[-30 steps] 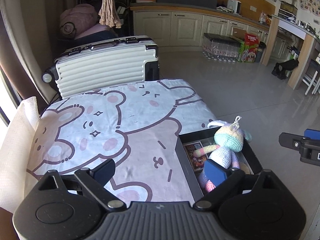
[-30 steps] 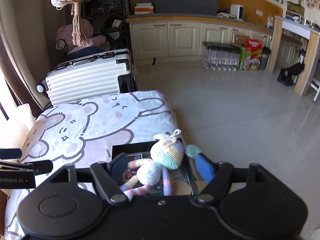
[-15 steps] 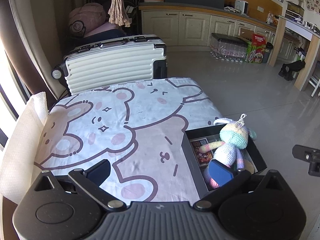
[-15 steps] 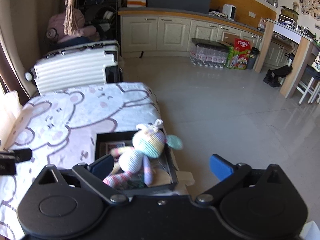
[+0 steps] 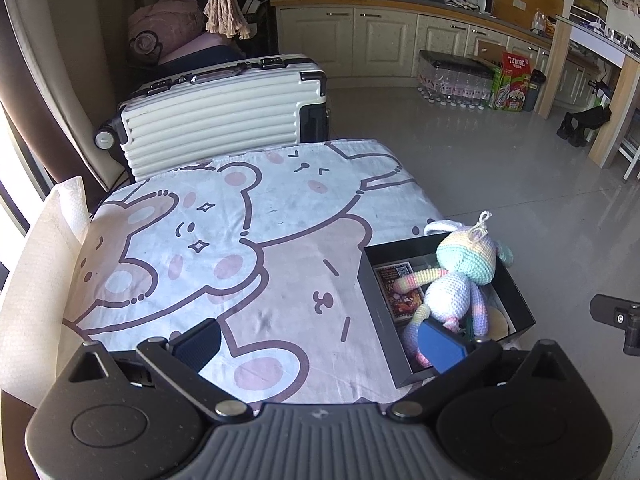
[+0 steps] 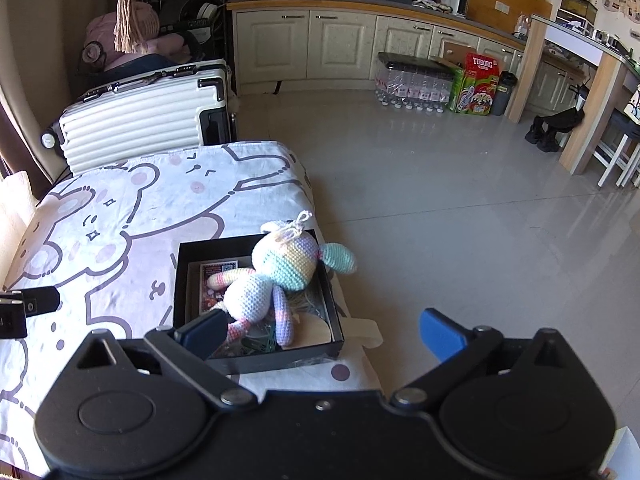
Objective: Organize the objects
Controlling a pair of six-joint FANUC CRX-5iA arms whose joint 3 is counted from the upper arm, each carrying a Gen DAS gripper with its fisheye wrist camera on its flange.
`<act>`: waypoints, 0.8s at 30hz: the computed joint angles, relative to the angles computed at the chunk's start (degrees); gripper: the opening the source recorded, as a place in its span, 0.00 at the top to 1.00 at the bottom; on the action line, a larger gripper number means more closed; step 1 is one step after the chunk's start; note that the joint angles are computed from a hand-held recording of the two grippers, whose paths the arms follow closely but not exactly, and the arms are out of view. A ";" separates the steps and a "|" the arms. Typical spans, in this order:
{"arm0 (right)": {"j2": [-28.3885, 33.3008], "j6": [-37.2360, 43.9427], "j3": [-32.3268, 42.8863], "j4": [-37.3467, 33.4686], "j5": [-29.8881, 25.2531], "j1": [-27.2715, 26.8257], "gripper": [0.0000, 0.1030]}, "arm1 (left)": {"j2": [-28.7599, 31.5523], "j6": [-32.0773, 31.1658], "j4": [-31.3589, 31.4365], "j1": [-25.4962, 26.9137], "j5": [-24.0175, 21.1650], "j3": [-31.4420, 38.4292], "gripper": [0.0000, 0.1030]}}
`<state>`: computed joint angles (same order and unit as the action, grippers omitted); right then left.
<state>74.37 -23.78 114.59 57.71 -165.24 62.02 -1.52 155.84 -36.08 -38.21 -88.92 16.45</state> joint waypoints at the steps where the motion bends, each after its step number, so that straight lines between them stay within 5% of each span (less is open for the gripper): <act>1: 0.08 0.04 0.18 0.03 -0.04 0.00 0.00 | 0.01 0.06 0.02 0.02 0.04 0.01 0.00; 24: 0.48 -0.71 1.00 0.15 -0.47 0.32 0.00 | 0.53 -0.65 -0.04 0.10 0.11 0.48 0.00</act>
<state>74.85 -24.49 115.59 57.86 -165.71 62.33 -0.99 155.19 -36.11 -38.11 -88.81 16.93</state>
